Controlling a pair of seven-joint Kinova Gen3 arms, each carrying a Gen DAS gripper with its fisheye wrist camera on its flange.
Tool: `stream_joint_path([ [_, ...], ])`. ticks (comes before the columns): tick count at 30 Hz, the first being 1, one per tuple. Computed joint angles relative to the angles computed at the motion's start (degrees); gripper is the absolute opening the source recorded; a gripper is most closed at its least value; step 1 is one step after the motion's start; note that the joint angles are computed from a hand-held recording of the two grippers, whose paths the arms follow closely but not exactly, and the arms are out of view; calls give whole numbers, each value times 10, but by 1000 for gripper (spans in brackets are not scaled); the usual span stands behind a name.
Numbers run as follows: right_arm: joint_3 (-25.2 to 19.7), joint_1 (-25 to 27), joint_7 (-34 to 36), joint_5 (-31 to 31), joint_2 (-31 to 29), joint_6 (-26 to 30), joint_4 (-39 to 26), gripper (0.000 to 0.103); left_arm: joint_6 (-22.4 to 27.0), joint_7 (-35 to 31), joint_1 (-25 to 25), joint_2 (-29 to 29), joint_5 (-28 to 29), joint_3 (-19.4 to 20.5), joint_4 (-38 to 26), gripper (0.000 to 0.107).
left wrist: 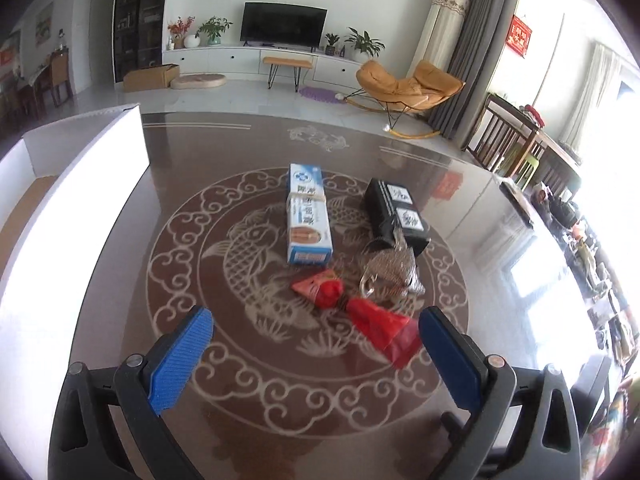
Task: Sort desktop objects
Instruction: 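Return both tools to the table above the remaining items, then grasp the red tied candy bag at its knot with the left gripper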
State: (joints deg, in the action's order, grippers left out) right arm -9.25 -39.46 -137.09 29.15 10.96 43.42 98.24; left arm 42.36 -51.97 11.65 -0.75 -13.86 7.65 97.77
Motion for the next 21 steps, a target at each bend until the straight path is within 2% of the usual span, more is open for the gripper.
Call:
stream_joint_path([
  [5, 0, 0, 0, 0, 0, 0, 0, 103, 23, 18, 28, 83, -37, -2, -69, 103],
  [8, 0, 0, 0, 0, 0, 0, 0, 103, 78, 25, 65, 139, -85, -19, -115, 103],
  [10, 0, 0, -1, 0, 0, 0, 0, 103, 99, 13, 77, 162, -95, -30, -126, 103],
  [12, 0, 0, -1, 0, 0, 0, 0, 103, 105, 17, 87, 164, -105, -43, -114, 103],
  [15, 0, 0, -1, 0, 0, 0, 0, 103, 75, 25, 82, 138, -107, -52, -63, 103],
  [17, 0, 0, -1, 0, 0, 1, 0, 103, 52, 9, 63, 123, -89, -50, -39, 103],
  [21, -1, -2, -3, 2, 1, 2, -2, 103, 32, -50, 35, 118, -50, -39, -32, 103],
])
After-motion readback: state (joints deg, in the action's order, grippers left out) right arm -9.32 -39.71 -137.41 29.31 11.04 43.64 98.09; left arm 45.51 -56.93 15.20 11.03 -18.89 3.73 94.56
